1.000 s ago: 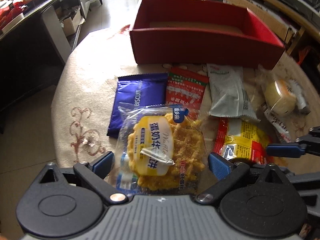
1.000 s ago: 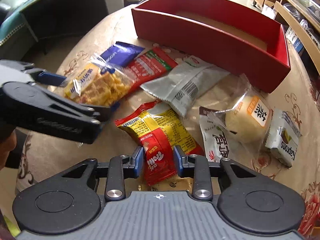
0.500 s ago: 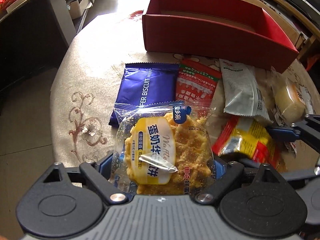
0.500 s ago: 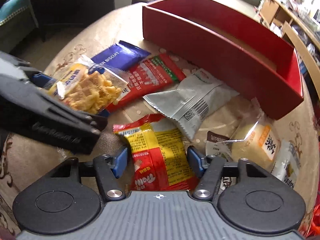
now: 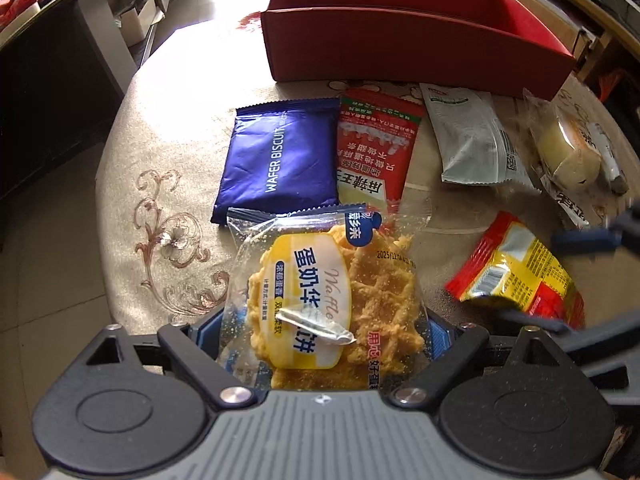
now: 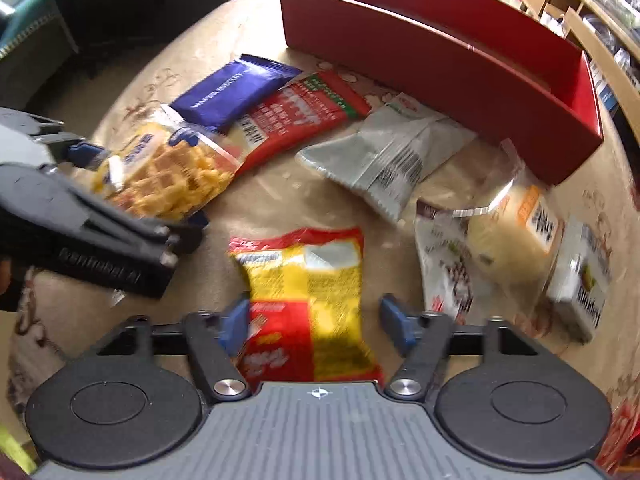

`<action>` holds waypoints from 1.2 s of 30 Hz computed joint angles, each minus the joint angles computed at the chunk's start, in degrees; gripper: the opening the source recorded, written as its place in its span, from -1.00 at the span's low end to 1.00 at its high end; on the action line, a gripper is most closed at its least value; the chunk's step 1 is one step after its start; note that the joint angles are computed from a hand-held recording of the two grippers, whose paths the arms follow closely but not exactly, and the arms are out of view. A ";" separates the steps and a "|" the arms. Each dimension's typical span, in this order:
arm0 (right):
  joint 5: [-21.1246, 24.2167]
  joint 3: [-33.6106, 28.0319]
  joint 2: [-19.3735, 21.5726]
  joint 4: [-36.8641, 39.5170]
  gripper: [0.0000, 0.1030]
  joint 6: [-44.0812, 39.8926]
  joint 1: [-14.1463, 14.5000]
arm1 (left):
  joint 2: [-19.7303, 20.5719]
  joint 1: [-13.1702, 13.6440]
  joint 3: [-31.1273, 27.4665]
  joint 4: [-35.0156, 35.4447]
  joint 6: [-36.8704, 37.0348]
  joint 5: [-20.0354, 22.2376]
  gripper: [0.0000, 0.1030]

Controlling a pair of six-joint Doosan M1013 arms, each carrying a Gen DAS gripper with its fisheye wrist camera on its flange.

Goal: Organize snacks
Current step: 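Grasp the yellow-red chip bag with the right gripper while the left grasps the waffle-cake bag, then lift both held bags and carry them over the red box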

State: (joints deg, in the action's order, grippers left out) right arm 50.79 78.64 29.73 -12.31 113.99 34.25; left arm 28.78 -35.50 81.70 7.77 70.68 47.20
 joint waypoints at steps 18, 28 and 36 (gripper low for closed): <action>-1.81 1.36 -2.26 -2.16 0.13 7.59 -0.09 | -0.74 -0.60 0.08 0.21 -0.05 -1.29 0.64; -2.63 2.15 -3.31 -3.72 0.13 9.65 0.04 | -1.17 -1.27 -0.09 0.07 0.83 -1.81 0.48; -1.53 2.19 -3.14 -3.66 0.13 10.81 -0.22 | 0.91 -2.07 -1.59 1.84 -1.09 1.37 0.66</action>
State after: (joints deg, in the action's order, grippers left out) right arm 49.25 80.83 26.59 -15.97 124.80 34.03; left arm 29.69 -37.57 80.12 9.61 69.59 48.57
